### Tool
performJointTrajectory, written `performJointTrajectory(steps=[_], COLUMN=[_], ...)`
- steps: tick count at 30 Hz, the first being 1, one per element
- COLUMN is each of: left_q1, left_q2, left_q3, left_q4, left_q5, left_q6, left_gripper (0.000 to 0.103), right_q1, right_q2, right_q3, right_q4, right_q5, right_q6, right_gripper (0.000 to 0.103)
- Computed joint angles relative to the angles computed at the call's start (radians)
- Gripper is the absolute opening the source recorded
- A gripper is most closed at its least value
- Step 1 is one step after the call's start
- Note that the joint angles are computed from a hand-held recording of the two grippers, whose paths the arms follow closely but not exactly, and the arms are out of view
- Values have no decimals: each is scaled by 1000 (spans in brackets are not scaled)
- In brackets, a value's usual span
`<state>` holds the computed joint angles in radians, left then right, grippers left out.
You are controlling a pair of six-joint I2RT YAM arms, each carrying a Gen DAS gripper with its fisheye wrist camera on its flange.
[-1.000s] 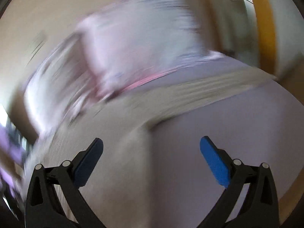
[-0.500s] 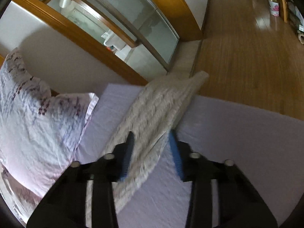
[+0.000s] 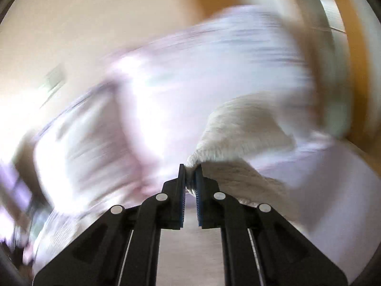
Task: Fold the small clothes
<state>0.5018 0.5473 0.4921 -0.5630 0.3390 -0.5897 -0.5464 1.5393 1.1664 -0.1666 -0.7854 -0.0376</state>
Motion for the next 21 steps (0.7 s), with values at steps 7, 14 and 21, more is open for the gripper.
performJointTrajectory(steps=[7,14,21], left_q1=[188,260,346], left_q2=[168,459,629], left_q3=[25,98,156], left_q4=[76,217,287], left_q5=[116,143,188], left_q6=[51,24,-39], left_gripper=[86,71,25], right_q1=[536,296,81], right_q2=[20,-97,-110], right_q3=[-53,-142,-165], right_q4=[-301,-277,-332], right_q5=[166,50,-52], right_q6=[-271,-309,-386], right_gripper=[25,71,74])
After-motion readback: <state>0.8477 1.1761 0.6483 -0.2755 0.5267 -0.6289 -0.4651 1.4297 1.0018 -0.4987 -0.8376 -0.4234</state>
